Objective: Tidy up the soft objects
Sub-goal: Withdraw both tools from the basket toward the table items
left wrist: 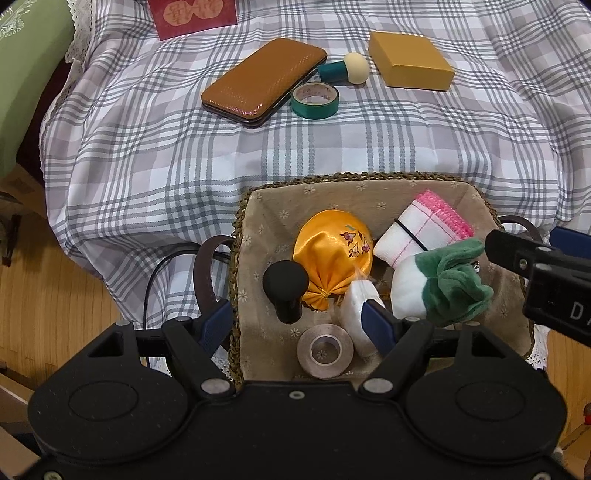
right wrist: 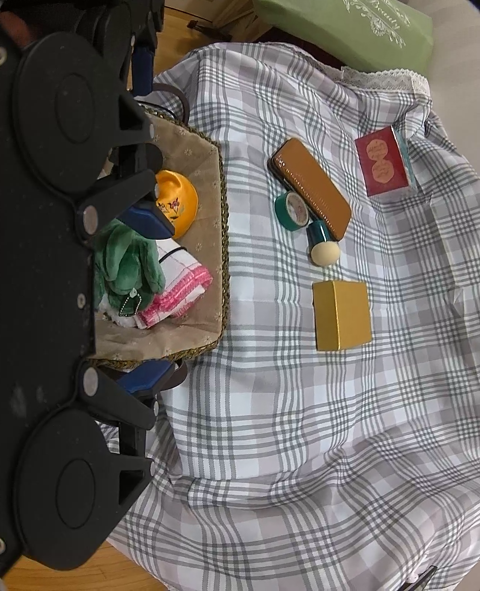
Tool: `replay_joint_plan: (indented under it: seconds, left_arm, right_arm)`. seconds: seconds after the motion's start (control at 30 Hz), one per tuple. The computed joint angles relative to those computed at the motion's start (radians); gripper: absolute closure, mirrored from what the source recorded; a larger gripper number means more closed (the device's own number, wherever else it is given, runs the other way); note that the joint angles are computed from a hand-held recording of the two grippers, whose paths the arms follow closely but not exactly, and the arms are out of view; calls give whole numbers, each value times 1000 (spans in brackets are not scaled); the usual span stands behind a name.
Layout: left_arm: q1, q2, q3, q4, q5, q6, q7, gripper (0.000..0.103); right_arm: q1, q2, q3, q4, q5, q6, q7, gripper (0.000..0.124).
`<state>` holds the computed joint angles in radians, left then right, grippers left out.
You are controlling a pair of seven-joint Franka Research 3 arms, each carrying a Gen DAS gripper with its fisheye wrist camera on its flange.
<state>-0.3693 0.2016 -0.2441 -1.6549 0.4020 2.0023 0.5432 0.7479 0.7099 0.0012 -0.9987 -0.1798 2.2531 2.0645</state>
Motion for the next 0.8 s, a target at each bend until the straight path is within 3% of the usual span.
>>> replay_joint_plan:
  seconds: [0.53, 0.8]
  left_arm:
    - [3, 3, 6, 1, 24, 8, -34, 27]
    - [3, 25, 13, 29, 42, 10, -33, 23]
  right_arm:
    - [1, 99, -19, 152, 3, -110, 22, 52]
    - [-5, 211, -30, 340, 24, -189, 5, 52]
